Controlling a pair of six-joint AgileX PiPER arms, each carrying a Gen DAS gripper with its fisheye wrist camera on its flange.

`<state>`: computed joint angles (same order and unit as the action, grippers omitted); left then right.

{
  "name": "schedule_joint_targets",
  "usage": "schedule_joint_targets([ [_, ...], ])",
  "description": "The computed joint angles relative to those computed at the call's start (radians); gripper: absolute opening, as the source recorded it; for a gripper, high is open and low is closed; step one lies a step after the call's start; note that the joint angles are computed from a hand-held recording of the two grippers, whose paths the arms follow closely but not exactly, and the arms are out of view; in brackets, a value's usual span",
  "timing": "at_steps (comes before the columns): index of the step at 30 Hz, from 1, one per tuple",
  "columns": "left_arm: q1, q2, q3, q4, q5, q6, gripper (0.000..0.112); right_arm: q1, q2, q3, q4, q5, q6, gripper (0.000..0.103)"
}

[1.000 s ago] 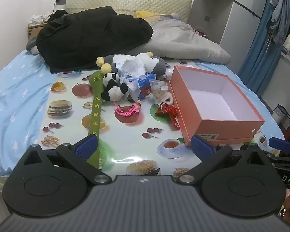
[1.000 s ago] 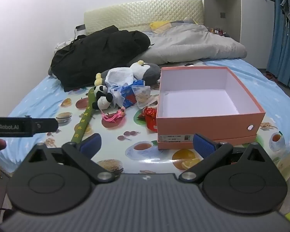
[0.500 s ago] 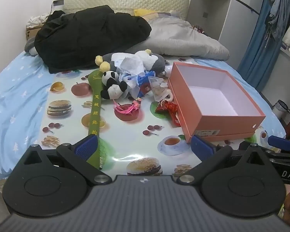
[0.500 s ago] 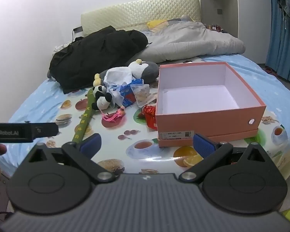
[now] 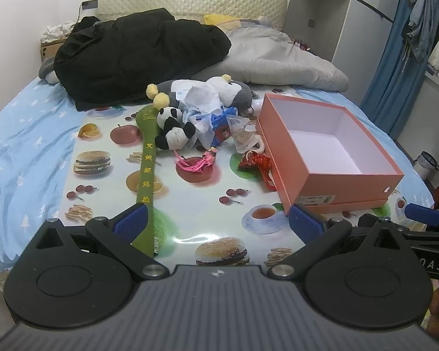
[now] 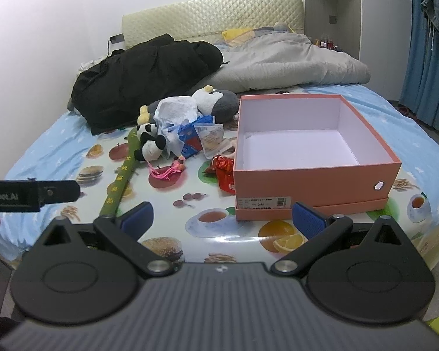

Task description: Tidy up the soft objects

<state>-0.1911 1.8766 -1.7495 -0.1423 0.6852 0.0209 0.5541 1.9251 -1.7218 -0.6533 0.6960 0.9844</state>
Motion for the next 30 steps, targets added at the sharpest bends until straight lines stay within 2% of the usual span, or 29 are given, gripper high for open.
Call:
schedule_joint_targets([
  [30,0.003,-0.002,0.012,0.003,-0.006,-0.003,0.103,0.009,0.019,-0.014,0.007,-0.004,-0.005,0.103],
])
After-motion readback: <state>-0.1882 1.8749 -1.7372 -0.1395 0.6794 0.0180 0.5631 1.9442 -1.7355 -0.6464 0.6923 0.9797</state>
